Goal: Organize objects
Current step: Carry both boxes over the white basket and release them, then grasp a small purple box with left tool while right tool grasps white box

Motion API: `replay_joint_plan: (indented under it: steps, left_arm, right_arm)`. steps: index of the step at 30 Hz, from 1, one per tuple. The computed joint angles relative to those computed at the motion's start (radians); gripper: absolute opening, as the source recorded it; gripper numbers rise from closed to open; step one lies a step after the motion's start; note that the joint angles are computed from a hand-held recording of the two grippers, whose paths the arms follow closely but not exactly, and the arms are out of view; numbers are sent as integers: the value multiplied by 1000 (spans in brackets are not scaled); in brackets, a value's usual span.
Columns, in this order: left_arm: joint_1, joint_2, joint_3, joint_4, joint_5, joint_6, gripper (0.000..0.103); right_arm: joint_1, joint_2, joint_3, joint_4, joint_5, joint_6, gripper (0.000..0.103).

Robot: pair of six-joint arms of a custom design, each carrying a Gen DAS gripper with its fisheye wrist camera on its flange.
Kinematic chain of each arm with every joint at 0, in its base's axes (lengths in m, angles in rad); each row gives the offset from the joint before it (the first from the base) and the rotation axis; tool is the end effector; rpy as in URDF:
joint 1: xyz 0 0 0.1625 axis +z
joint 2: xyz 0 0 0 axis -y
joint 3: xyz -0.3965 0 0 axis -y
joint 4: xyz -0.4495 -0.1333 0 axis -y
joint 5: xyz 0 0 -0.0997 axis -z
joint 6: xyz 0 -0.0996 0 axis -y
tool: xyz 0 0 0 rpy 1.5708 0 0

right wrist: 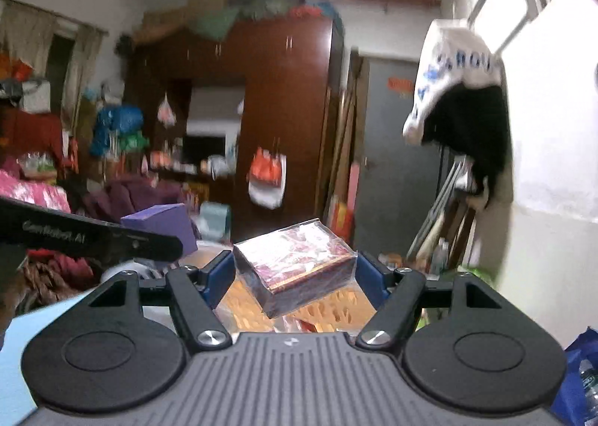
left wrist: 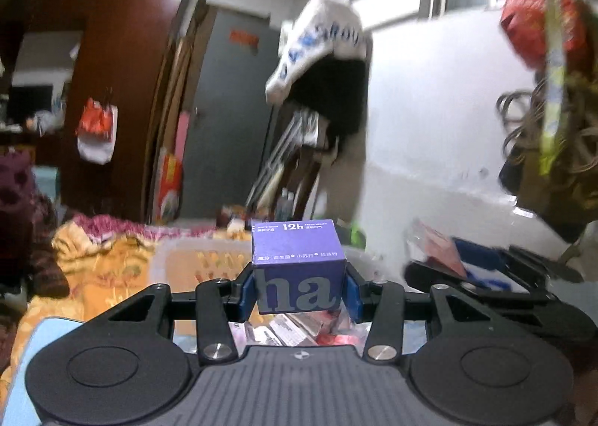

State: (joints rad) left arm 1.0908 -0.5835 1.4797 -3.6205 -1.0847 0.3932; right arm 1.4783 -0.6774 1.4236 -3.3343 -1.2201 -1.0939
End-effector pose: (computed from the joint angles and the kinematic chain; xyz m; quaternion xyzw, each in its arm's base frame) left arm -0.1788 -0.7328 0.0854 0.2251 0.7928 -0.5375 0.1786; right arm 0.0956 -0.7832 0.1415 0.4874 -0.7137 0.4828 0.1417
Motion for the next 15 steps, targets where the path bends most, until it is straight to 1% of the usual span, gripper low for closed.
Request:
replay_joint_plan:
  steps: [1,2,3,4,5,6,7,8,9,11,13,15]
  left_arm:
    - [6,4,-16,38,-9,-9,52]
    - [11,16,-37,64,-11,-11,63]
    - [10,36,-57,49,16,-6,76]
    - [8,48,-64,18,41,-3,82]
    - [9,47,-52,-12,42,-7,86]
    - [14,32,-21,-44,11,-7,87]
    - [17,14,11,-59,-14,-6,88]
    - [17,-8,53,-80,-24,-5,89]
    - [15,-22,84,-102,-20,5,90]
    - [5,-44,152,-152,38,49,91]
    - [3,-48,191,-185,117,85,92]
    - [12,-45,212,-193,175,74,92]
  right_arm:
    - [10,12,-29,37,-36,2,75]
    - [18,22,-44,45,-69,12,77]
    - [19,27,-41,12,-89,25,80]
    - [20,29,-28,-42,-108,47,92]
    - [13,17,-3,-82,-102,67,103]
    - [-7,-10,41,-106,-54,81,103]
    - [-29,-44,86,-103,4,89,103]
    - [-48,-73,125,-99,35,98,103]
    - [-63,-102,167,-104,29,116,103]
    - [-88,-133,216,-104,-17,142,103]
    - [-112,-154,232,-19,-73,124,103]
    - [-117,-160,222,89,-165,135,103]
